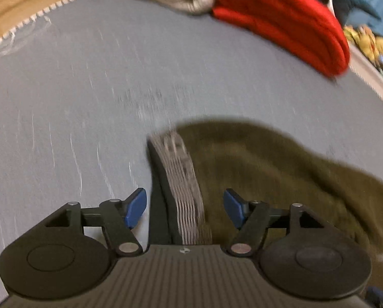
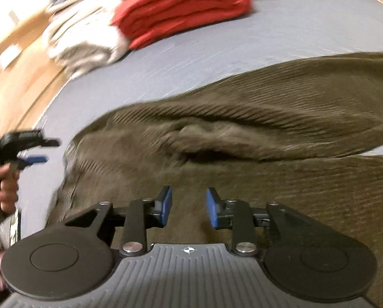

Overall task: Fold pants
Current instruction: 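Grasp the waistband with the left gripper while the right gripper holds a leg, stretching the pants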

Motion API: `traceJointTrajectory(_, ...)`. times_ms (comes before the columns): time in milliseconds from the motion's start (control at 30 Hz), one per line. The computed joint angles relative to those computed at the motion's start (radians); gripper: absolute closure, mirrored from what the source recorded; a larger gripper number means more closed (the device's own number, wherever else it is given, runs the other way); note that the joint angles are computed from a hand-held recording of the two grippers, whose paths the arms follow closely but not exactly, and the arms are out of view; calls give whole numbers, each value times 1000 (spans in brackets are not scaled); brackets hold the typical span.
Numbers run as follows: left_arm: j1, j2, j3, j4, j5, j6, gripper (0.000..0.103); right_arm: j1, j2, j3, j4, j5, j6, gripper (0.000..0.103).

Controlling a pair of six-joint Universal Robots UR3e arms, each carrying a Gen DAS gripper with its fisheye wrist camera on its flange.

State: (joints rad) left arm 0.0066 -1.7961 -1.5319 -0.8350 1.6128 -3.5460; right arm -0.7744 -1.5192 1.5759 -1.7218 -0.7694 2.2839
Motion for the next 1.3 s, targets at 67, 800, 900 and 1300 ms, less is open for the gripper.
traceJointTrajectory(67,22,75,-61,-37,-76,-30,31,-22,-36,20,55,8,-64,71)
traceJointTrajectory(800,13,396,-533,-50,-96,173,30,-349,75,-224,122,209,25,58)
traceJointTrajectory(900,17,402,-546,-26,-113,235,49,-369,130,-267,60,213,126,57)
traceJointTrajectory(1300,30,754,-528,-223,-84,281,93,-389,215,-337,14,180,293,57)
